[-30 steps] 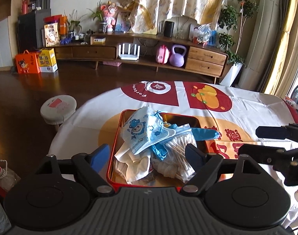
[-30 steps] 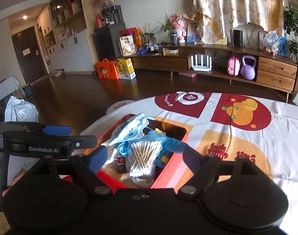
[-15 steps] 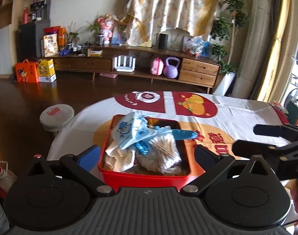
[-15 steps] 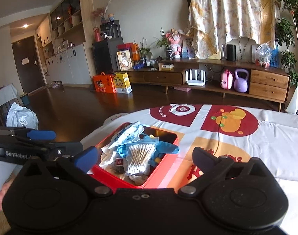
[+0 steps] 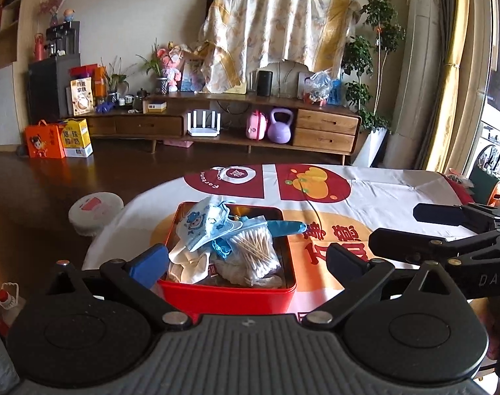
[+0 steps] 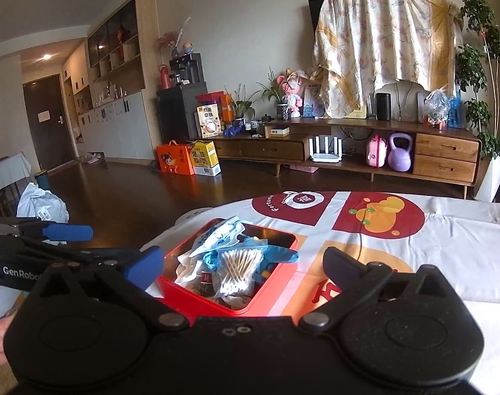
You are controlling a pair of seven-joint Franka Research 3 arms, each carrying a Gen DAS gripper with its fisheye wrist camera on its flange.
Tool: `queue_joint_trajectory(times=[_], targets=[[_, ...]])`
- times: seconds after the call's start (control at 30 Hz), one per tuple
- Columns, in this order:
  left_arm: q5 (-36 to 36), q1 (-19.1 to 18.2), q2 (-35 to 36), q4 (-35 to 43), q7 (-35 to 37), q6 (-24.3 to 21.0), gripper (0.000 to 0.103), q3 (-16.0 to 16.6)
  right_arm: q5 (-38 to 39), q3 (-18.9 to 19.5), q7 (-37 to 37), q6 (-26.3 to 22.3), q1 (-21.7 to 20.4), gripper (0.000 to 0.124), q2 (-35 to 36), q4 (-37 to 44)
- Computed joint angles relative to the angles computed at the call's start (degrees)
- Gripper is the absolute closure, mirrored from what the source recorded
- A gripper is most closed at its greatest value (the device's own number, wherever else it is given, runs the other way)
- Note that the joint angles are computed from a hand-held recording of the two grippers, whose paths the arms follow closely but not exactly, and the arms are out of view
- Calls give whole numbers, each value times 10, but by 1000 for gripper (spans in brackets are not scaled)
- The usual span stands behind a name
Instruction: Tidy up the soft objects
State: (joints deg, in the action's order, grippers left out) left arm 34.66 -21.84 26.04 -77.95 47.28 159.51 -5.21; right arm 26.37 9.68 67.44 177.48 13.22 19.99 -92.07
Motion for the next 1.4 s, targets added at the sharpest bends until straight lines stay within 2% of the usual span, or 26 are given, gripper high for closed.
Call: queue_joint_trajectory(times=[0.87,1.0,1.2,1.4], targets=[[-27,6,-9,-16,5,15,0,-10,4,2,1,16,-6,21,-18,-28],[-30,6,-8,-16,7,16,0,-11,-2,-9,13,19,3,21,-19,-31],[-33,5,-9,-18,3,17,0,-10,7,8,-1,17,-11,21,-23,-38],[-30,3,-9,-17,2,18,0,-9,6,0,3,14,-5,21,-23,-35]])
